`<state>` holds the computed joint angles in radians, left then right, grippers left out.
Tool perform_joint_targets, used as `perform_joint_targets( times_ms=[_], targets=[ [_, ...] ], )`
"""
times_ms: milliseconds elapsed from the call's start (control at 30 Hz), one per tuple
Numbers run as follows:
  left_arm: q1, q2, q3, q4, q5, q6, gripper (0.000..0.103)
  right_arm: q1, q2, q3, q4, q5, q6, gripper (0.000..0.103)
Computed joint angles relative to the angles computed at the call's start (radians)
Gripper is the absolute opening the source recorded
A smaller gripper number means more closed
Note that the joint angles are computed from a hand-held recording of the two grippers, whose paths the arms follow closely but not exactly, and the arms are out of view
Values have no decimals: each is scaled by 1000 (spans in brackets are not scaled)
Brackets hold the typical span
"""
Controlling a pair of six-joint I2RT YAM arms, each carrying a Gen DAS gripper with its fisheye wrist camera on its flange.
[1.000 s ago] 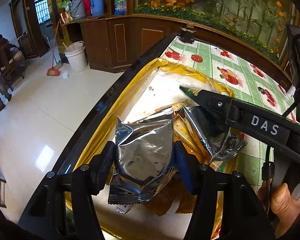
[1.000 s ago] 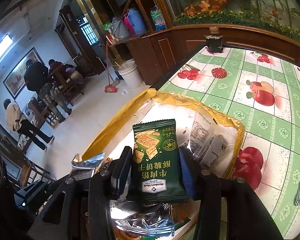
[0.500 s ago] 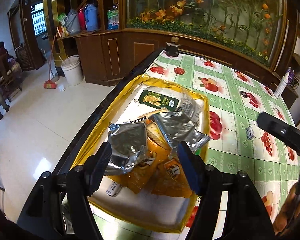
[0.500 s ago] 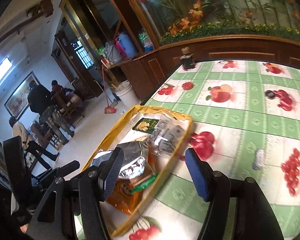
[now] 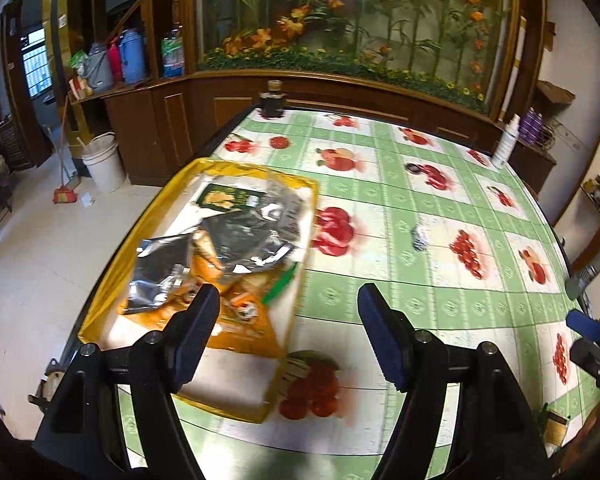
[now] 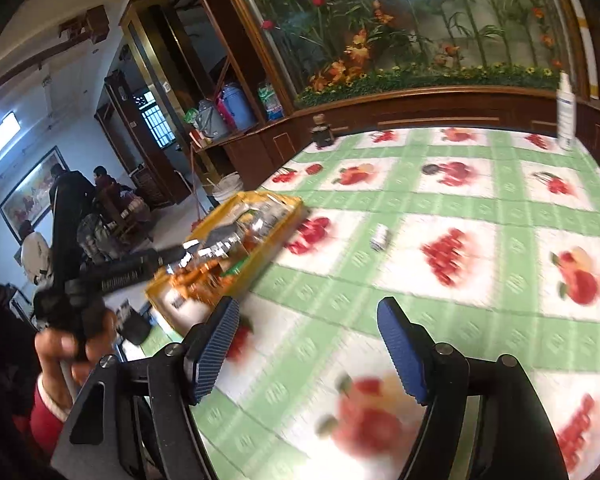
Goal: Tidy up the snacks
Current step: 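Grasp the saltine cracker sleeve with right gripper while left gripper grasps the small white roll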
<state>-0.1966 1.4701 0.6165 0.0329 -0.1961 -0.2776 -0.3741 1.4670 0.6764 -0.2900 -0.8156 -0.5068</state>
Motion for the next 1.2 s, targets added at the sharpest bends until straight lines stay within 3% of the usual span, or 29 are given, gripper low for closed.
perform_joint_targets(
  times_ms=[167,333,600,833,900,967,1133,1200],
  targets=[
    [-103,57,41,-11,-6,-39,71,-275,68,31,-226,-54,-329,77],
    [-177,115,86,-32,-16,-58,71,-464,164,70,-400,-1,-673,79],
    [-234,180,143,-59,-22,-81,71,-591,269,82,-417,177,-952,81],
    [-222,340,322,-121,35,-58,71,-554,286,-19,-184,328,-967,79],
    [-215,407,399,-145,44,-64,71,-555,277,-34,-160,318,-969,77],
    [-209,483,493,-181,30,-72,71,-552,263,-34,-154,303,-935,50],
    [-183,700,781,-313,72,-88,71,-534,283,3,-177,230,-836,48],
    [-189,790,904,-378,28,-88,71,-523,300,24,-198,197,-785,48]
  ],
)
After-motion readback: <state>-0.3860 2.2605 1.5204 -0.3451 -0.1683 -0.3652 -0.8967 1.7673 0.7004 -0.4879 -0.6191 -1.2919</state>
